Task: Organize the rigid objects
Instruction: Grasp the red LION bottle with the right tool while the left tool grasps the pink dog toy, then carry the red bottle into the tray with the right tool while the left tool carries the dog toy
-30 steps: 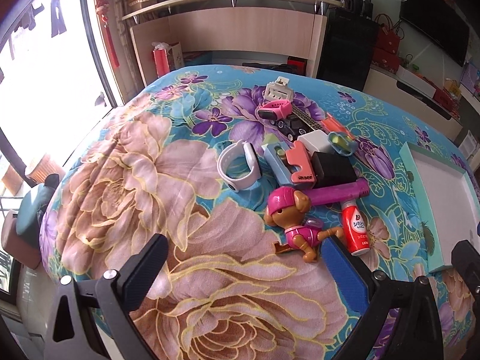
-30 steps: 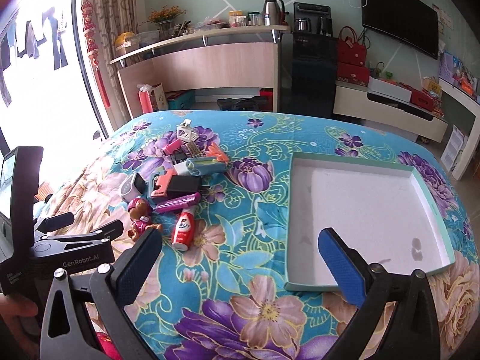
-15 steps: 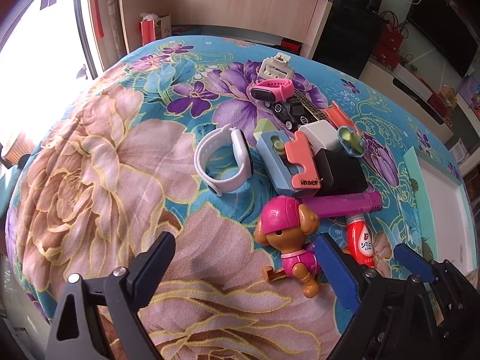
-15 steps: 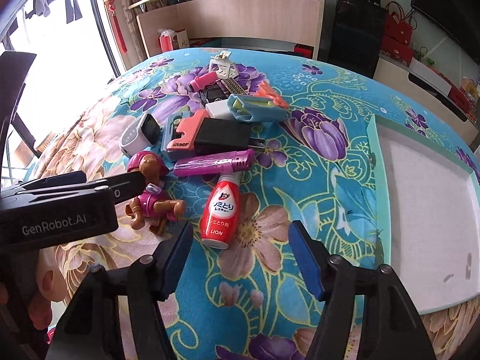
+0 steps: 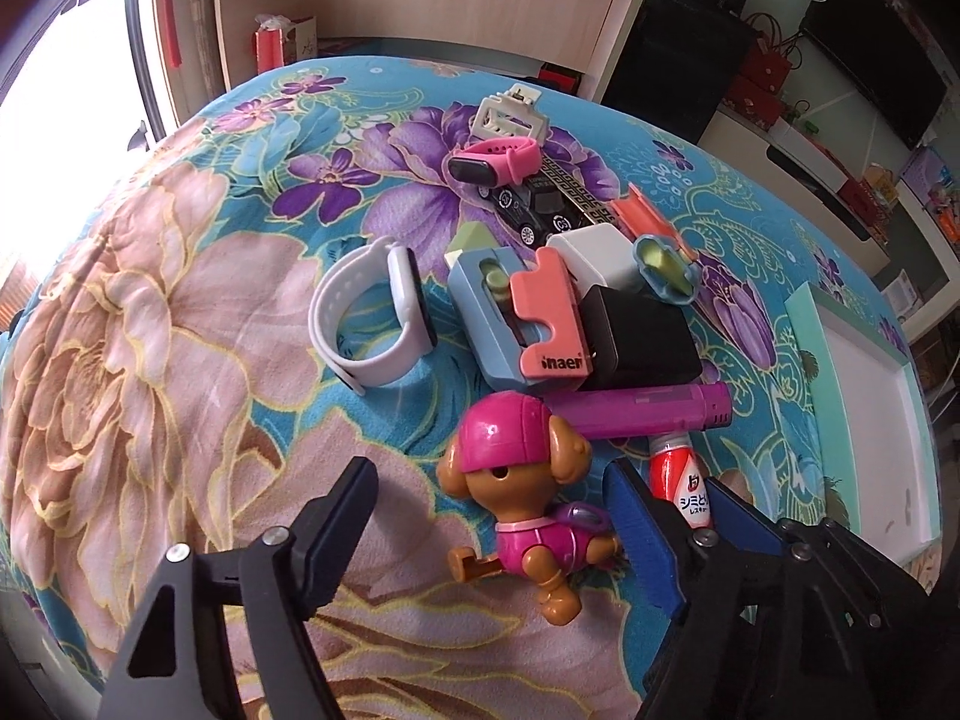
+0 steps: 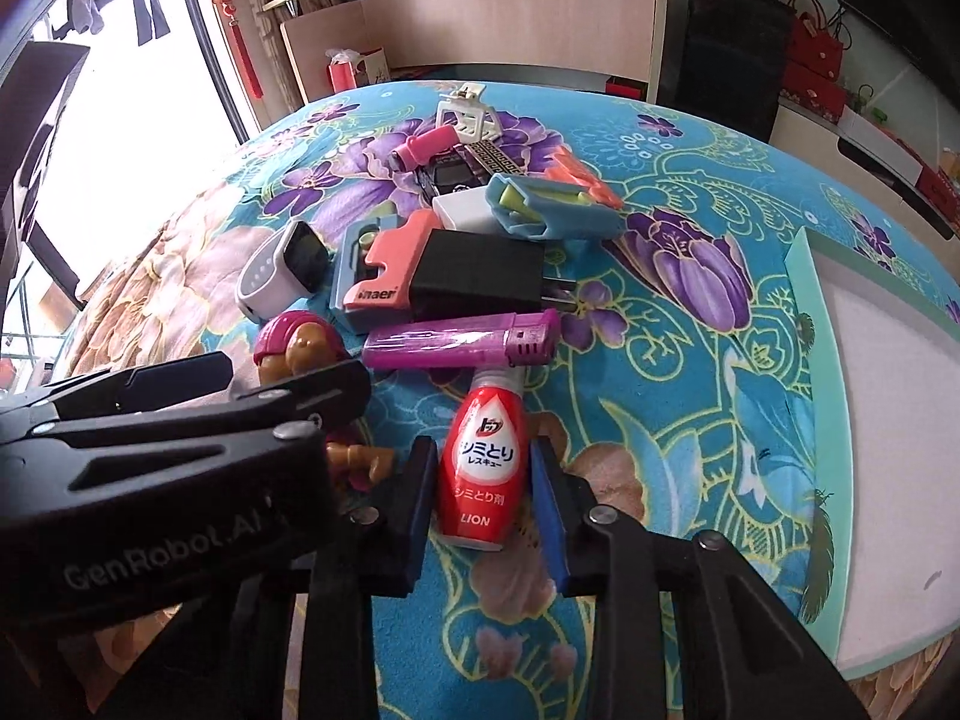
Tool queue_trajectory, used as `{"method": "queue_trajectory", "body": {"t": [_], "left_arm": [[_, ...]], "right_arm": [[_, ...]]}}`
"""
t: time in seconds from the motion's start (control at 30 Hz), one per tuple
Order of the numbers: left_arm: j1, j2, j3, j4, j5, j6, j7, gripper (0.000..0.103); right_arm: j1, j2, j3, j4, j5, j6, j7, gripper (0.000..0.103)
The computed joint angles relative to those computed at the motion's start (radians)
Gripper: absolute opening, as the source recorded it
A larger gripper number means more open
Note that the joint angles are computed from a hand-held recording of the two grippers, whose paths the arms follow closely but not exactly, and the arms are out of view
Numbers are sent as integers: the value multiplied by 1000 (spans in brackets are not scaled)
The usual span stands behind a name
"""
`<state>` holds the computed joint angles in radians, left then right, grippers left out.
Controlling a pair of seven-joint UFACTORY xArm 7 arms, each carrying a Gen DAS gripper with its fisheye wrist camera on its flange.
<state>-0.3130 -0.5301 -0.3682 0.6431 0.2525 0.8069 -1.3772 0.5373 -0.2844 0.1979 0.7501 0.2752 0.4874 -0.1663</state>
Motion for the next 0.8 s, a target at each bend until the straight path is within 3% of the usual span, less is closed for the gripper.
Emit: {"method": "queue_trajectory", "body": {"t": [0.13,0.8], "left_arm": [[-4,25,-1,15,-3,3,3,60],[-28,49,-49,118,70,133,-66,59]], "right_arm": [[13,1,-10,0,34,0,-15,31],[36,-104,-75,-80,206,9,-90,30]]}}
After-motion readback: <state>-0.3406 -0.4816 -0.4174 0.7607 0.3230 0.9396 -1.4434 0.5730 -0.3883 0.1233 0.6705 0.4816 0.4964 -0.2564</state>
